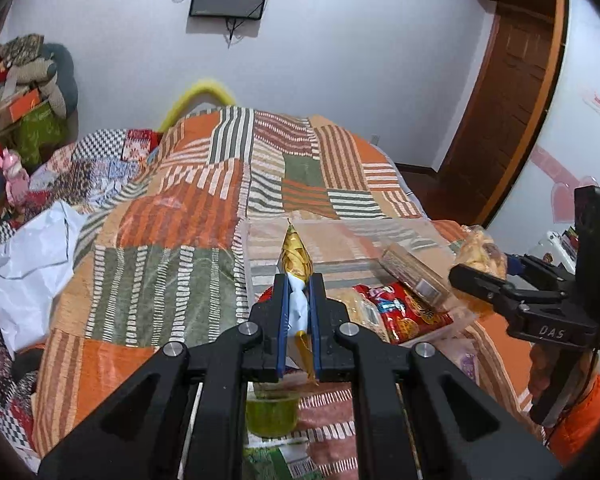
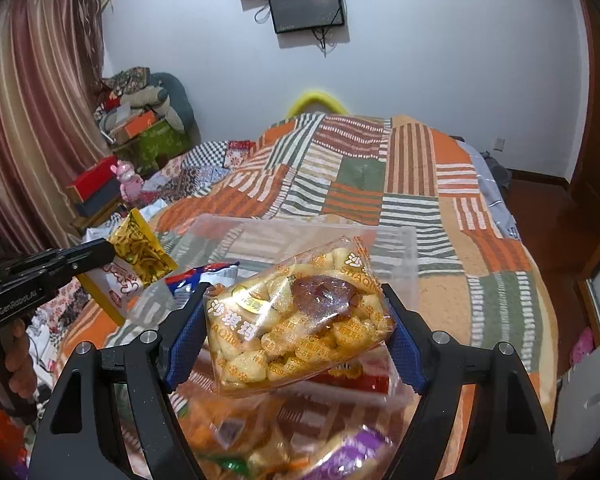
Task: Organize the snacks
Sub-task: 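Drop the yellow chip bag into the box while right drops the biscuit bag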
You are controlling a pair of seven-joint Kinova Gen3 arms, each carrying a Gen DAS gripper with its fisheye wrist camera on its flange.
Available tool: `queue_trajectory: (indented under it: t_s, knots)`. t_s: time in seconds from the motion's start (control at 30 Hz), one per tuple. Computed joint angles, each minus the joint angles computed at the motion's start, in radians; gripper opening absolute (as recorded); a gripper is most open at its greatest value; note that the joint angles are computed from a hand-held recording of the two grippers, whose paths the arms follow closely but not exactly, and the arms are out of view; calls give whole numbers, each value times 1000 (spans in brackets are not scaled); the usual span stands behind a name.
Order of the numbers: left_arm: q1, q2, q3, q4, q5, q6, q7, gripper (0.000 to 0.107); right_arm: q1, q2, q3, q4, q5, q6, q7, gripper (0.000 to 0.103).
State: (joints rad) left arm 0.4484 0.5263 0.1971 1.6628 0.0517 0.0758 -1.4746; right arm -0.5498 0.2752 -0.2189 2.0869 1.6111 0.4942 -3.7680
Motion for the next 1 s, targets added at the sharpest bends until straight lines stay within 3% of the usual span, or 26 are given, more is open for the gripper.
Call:
queue_trajectory:
  t_s: [0.3,0.47,0.67,0.9,1.0]
  knots:
    - [5,57,-9,-52,1,22,2,9,9,78,66,-80,-176,-109,222,77]
    - [41,74,-58,-80,-5,56,21,9,-17,93,105,-105,-293,-120,351,78]
    - [48,77,-57,-86,-24,86,15,11,-65,73,160,-103,-365,-128,423,79]
    - [86,11,-93,-1,-30,35,35,54,-140,15,189,-57,-300,-69,334,81]
    - [69,-18,-76,35,-32,24,34,59,-142,-24,158,-13,-235,-32,245,83]
